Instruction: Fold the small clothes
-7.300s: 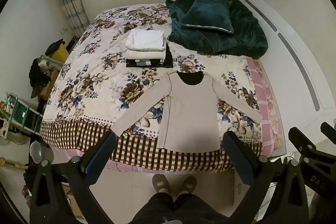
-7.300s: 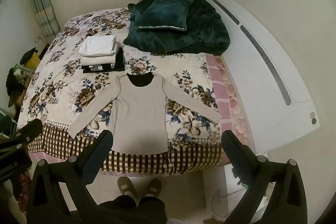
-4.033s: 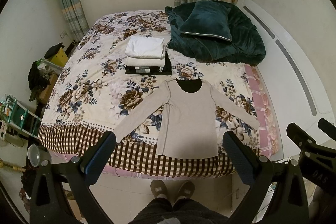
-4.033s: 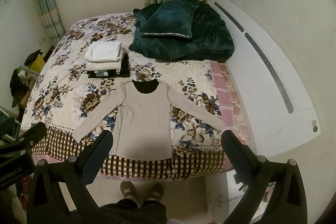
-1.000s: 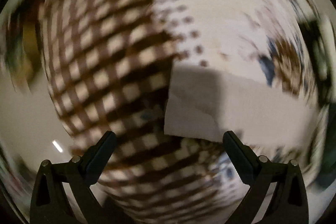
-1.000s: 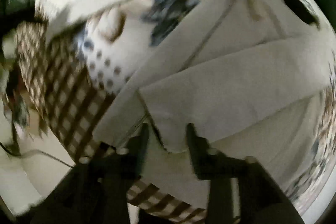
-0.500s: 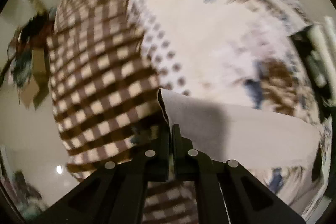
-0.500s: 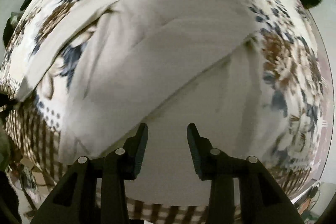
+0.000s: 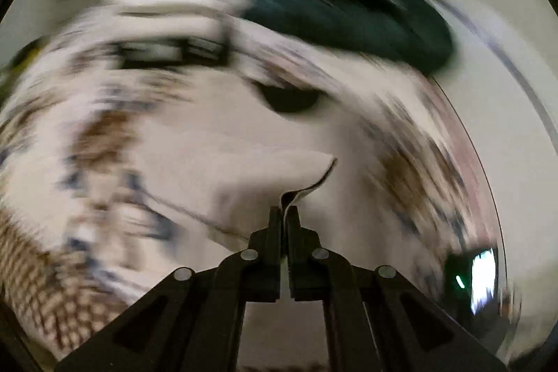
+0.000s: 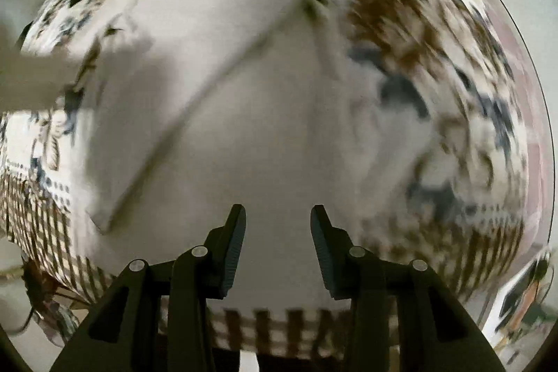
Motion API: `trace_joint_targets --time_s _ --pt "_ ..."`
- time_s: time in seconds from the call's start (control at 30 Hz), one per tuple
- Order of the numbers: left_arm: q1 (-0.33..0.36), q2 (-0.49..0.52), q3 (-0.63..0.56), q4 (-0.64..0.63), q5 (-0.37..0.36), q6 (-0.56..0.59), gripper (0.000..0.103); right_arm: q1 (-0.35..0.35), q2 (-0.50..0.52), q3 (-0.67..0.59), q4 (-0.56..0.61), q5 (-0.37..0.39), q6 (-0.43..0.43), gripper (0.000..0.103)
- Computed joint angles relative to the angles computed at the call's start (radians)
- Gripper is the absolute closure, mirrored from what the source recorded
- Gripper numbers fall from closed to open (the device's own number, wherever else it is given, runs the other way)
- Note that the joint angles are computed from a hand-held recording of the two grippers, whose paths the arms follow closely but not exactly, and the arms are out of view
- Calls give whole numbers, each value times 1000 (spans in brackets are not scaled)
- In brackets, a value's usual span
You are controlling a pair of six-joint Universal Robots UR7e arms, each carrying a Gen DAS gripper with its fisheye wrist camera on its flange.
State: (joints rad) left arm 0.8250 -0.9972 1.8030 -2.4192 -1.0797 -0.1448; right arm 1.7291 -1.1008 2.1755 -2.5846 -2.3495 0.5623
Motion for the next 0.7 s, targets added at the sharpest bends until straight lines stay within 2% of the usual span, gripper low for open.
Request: trace_joint_targets --time_s 0.07,0.17,0.33,0.43,0.5,0.53,0.57,0.6,0.7 --pt "-22 27 51 18 -74 57 102 -15 -38 44 9 -3 28 62" --pt "-54 57 109 42 -133 121 102 -46 -105 119 21 -14 65 62" --pt "-79 93 149 98 -155 156 101 -93 -193 209 29 -12 95 62" --pt "-63 109 119 174 -156 114 98 -120 -238 246 1 5 88 62" --pt "-50 92 113 218 -167 52 78 -140 -274 267 -34 29 72 62" --pt "-43 67 116 232 -170 17 44 -152 -293 278 -52 41 58 61" --pt "-30 38 116 246 -175 -19 14 -165 -314 289 -80 65 39 55" --pt "-18 17 118 250 -176 -41 9 -179 -332 300 -118 101 16 50" --pt "20 -72 130 276 -98 -143 9 -226 -365 317 -196 188 -53 48"
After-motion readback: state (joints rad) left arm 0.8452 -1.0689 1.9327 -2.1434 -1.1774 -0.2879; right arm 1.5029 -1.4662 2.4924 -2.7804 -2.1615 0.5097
